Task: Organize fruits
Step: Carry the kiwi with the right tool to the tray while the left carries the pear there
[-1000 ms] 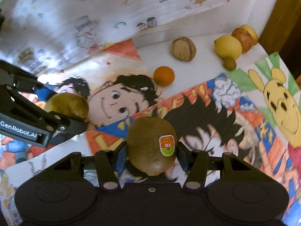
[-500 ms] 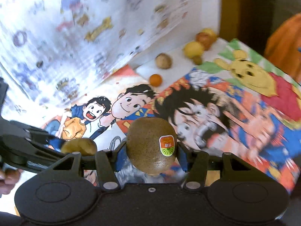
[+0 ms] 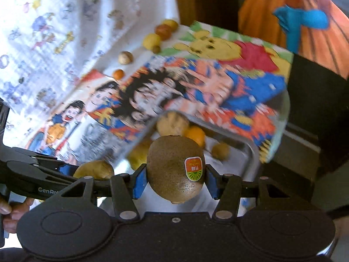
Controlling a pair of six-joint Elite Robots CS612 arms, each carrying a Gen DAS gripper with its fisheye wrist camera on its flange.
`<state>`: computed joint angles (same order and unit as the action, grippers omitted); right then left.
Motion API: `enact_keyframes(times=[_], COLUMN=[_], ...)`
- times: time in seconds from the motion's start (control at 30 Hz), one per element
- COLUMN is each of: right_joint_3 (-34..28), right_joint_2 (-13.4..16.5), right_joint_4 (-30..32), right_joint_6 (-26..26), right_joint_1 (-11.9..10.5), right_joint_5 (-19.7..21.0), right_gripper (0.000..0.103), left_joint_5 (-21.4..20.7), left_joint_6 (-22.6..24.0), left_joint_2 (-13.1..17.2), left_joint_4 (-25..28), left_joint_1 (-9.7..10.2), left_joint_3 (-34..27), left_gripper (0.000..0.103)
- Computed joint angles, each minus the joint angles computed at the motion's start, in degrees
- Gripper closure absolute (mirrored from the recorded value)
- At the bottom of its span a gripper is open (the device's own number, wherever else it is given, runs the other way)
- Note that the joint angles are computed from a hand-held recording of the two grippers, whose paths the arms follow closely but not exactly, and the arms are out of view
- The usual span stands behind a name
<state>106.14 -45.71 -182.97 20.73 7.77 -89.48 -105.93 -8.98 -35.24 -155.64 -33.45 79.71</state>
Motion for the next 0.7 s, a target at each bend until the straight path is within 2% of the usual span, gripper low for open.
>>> enact_keyframes(times=[0.3, 0.7], right_joint_3=[1.5, -3.7], right_joint_2=[0.5, 4.2], right_joint_4=[1.0, 4.5], right_joint_6=[0.8, -3.8], right_joint_1=[-1.4, -2.6], right_joint_5=[2.5, 3.3], right_gripper=[0.047, 0.047], left_joint_5=[1.9, 4.1], left_joint_6=[-1.5, -5.3], left_joint_2=[0.2, 1.5], left_joint_4=[3.1, 2.2], left_joint_1=[-2.15, -3.05], left_joint_3=[0.3, -1.4], left_gripper=[0.038, 0.038])
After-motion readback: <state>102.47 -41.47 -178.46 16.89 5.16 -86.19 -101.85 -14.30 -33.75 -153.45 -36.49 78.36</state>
